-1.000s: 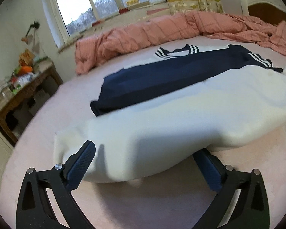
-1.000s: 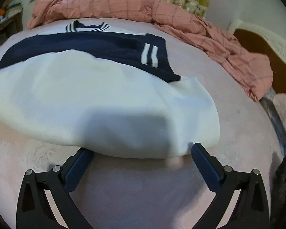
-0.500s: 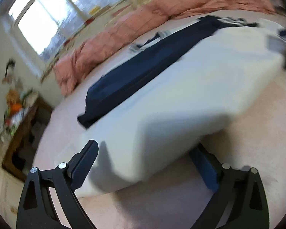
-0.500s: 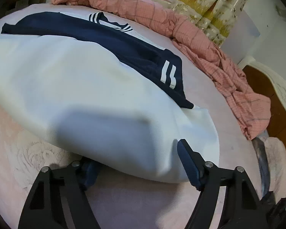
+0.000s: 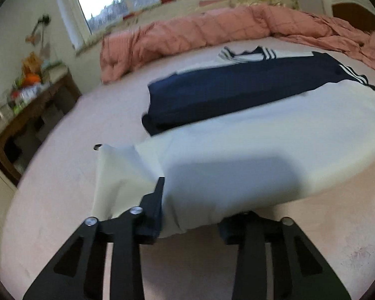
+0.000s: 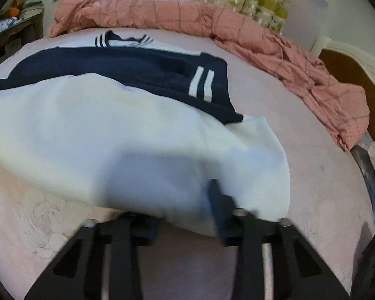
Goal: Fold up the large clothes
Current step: 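Roll the held white edge further toward the striped collar with both grippers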
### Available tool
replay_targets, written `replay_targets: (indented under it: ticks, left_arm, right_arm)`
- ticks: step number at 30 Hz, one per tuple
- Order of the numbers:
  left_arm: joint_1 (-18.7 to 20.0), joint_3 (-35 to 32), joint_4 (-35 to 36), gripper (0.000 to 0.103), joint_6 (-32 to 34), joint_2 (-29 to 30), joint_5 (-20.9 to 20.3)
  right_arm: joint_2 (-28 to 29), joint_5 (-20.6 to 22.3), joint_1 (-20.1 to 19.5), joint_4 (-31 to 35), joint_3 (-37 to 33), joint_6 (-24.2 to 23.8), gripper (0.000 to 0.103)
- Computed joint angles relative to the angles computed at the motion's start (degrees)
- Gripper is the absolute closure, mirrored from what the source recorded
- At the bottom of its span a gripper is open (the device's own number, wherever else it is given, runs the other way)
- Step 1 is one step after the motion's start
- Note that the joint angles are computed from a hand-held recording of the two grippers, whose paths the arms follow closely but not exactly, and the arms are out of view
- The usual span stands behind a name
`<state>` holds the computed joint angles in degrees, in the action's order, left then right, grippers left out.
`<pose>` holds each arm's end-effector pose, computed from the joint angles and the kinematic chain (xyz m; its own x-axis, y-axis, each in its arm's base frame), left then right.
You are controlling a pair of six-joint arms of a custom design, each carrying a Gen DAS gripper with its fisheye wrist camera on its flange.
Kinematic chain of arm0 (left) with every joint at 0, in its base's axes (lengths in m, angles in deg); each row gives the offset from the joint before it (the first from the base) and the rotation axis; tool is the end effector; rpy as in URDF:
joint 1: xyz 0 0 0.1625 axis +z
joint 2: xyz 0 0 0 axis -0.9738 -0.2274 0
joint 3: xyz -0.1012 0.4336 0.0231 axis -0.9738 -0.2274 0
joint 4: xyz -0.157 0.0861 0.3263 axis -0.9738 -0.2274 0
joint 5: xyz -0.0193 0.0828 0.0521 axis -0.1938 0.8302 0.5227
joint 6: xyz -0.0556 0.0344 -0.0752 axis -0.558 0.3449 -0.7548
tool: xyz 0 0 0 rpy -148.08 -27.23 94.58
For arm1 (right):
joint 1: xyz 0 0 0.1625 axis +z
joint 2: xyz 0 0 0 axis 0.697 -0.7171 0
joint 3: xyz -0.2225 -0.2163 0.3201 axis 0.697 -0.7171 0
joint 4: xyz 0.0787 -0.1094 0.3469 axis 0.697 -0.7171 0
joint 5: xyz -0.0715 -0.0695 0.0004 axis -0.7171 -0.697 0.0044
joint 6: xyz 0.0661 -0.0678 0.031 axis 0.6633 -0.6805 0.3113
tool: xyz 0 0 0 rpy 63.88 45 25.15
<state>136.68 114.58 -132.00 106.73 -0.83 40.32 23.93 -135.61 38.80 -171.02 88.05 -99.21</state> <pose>-0.2012 -0.7949 0.0032 -0.4751 -0.1442 -0.8680 0.5842 0.6860 -0.4337 -0.0177 -0.8590 0.2216 -0.5052 -0.1519 0.8495 -0.6641 0.6970 -0.2703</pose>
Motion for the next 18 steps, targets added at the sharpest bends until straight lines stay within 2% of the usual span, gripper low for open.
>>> replay_targets:
  ticks: [2,4,6,9,12,15,18]
  left_arm:
    - [-0.3,2.9,-3.6,0.075,-0.1,-1.4,-1.7]
    - [-0.8,9.7,-0.9,0.076,-8.9,-5.9,-4.1]
    - [-1.8,15.6,-1.0,0.076,-12.6,-9.1,-4.4]
    - [-4.3,23.2,-0.6,0.076,-12.7,-11.9,-1.3]
    - [-6.7,32.9,3.6,0.076,-22.6,-16.6,-0.3]
    - [-9.9,44.3,-0.4,0.076,-27.0,-20.5,0.0]
    - [-13.7,54.8,-3.6,0.076,-26.9,-22.9,1.0]
  right_arm:
    - [-1.8,2.5,-0.1,-2.2,3.1,2.2,0.085]
    - [-5.4,6.7,-0.6,-2.6,8.0,7.0,0.086]
    - [-8.3,7.8,-0.7,-2.7,12.0,9.1,0.086]
    - [-12.3,7.4,-0.4,-8.3,20.4,6.4,0.087]
    - [-18.2,6.8,-0.8,-13.3,32.3,5.3,0.087]
    - [-24.6,7.8,-1.8,-21.0,46.2,4.8,0.087]
    - [-29.9,9.3,-3.5,-29.7,59.0,2.2,0.087]
